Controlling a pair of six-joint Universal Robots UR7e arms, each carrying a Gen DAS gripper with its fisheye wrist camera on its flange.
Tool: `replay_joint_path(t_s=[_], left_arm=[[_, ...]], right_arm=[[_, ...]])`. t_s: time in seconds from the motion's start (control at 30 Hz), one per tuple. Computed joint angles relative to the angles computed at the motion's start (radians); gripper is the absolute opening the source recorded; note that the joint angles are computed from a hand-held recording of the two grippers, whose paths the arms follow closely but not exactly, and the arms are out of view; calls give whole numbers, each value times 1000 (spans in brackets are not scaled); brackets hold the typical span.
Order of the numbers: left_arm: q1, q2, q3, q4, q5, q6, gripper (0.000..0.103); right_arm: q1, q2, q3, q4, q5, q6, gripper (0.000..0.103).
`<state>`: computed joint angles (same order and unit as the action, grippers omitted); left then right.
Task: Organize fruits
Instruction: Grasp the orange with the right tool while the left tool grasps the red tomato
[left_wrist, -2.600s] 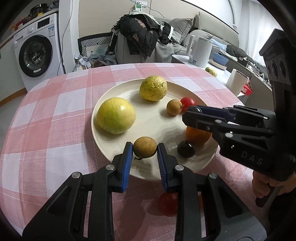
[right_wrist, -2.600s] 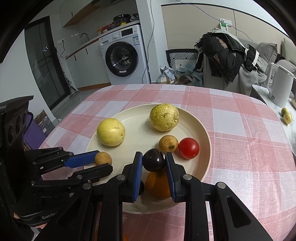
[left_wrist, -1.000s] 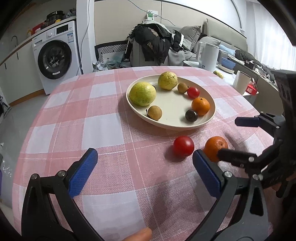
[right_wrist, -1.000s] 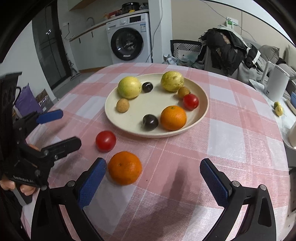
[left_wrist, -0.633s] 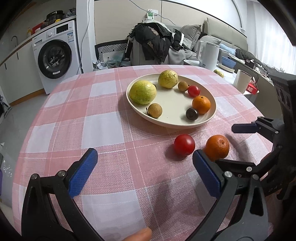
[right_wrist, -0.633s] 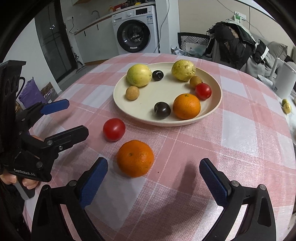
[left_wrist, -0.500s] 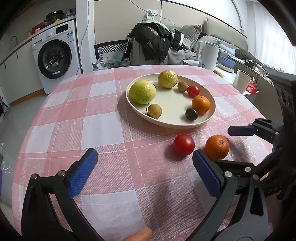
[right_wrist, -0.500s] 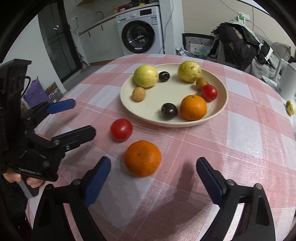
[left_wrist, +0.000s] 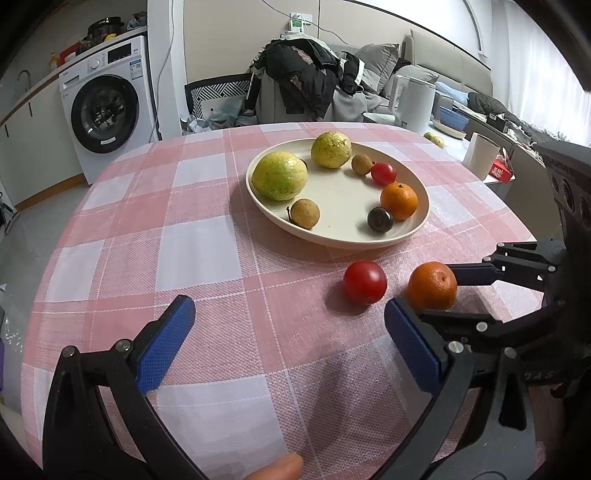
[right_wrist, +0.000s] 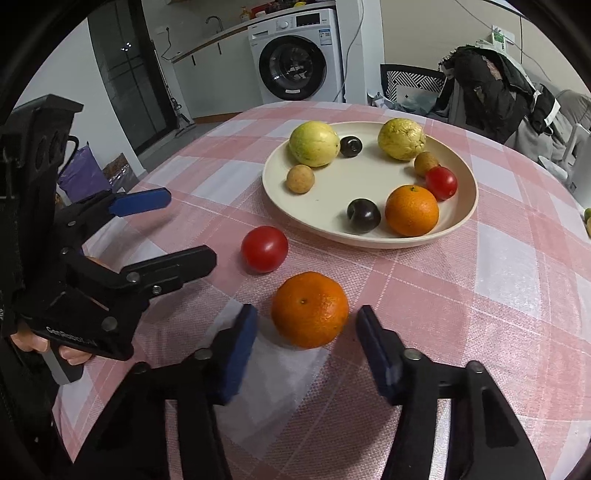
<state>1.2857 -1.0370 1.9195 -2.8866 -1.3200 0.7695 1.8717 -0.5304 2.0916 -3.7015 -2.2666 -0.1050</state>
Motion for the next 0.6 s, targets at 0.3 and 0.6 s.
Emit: replay_joint_path(t_s=[0.3, 0.6], left_arm=[[-1, 3, -8, 38, 4, -4, 102], [-13, 19, -21, 103, 27, -15, 102]], right_arm=[[10, 9, -5, -38, -29, -23, 40], [2, -14, 24, -112, -39, -16, 40]])
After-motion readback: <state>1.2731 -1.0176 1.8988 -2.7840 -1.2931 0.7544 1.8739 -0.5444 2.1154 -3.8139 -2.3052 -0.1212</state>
